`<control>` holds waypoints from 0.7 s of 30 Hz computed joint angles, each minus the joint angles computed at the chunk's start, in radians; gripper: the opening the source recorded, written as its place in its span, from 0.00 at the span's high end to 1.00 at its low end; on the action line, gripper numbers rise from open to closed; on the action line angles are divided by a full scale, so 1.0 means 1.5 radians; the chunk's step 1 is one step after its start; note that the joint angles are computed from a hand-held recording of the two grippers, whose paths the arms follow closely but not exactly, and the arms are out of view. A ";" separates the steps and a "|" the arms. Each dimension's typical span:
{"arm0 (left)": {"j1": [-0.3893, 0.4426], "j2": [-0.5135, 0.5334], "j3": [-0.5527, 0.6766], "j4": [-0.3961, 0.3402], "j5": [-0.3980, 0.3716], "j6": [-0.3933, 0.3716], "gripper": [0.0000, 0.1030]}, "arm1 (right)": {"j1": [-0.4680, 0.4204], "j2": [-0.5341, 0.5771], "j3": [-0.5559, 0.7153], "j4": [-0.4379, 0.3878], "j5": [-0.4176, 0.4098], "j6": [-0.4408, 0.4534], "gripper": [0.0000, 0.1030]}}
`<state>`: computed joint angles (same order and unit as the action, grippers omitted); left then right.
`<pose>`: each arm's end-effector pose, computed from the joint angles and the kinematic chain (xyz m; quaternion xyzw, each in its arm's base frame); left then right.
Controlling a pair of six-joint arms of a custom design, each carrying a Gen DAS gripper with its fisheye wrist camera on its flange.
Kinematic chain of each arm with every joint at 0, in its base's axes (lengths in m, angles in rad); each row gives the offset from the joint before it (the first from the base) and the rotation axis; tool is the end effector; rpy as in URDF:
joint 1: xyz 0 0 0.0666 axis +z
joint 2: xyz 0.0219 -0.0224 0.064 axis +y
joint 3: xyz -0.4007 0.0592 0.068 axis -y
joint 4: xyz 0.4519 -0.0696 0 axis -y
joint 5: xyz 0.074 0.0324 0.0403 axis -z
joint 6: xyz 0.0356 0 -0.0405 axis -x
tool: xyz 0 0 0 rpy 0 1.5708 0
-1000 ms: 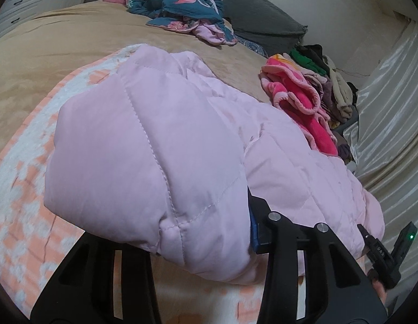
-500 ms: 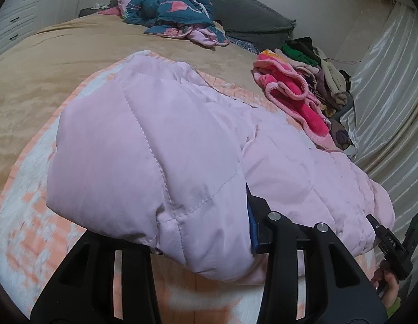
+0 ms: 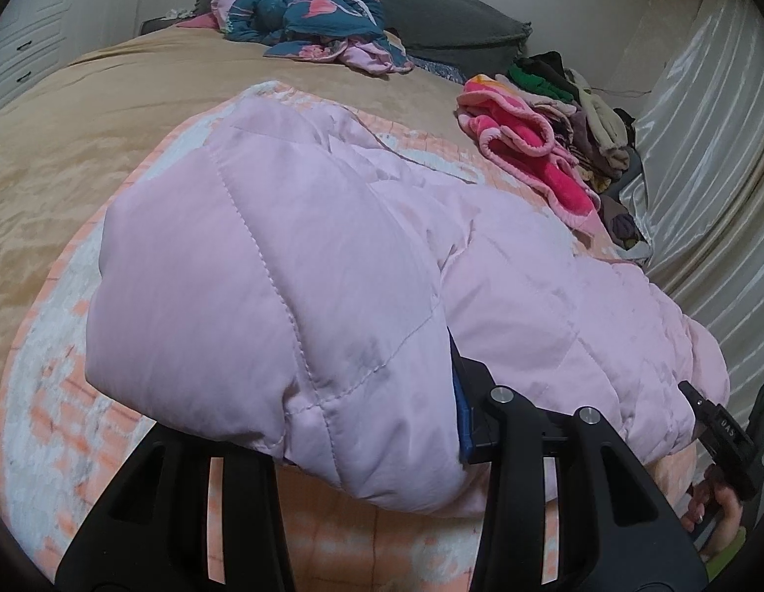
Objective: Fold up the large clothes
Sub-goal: 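Fold the lifted jacket bundle over onto itself with both grippers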
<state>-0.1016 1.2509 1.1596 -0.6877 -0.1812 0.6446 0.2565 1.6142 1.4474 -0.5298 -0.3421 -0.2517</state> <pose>0.4860 -0.0435 0.4144 -0.2800 0.8759 -0.0623 0.3881 0.6115 0.1723 0.3838 -0.0742 0.8926 0.2541 0.3650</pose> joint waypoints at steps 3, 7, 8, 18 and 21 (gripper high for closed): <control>-0.006 -0.008 -0.011 -0.001 -0.005 0.002 0.68 | -0.003 -0.008 -0.015 0.003 -0.004 -0.009 0.66; -0.011 -0.015 -0.021 -0.001 -0.010 -0.001 0.67 | -0.006 -0.015 -0.028 0.004 -0.008 -0.011 0.65; -0.012 -0.016 -0.022 -0.002 -0.010 -0.003 0.67 | -0.007 -0.017 -0.031 0.004 -0.010 -0.013 0.65; -0.021 -0.016 -0.035 -0.001 -0.022 0.000 0.61 | -0.011 -0.007 -0.027 -0.019 -0.016 -0.042 0.55; -0.025 -0.018 -0.039 -0.003 -0.029 0.002 0.59 | -0.016 -0.003 -0.028 -0.022 -0.023 -0.059 0.48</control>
<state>-0.1398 1.2242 1.1014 -0.6915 -0.2249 0.6471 0.2327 1.6100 1.4057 -0.5625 -0.3765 -0.3400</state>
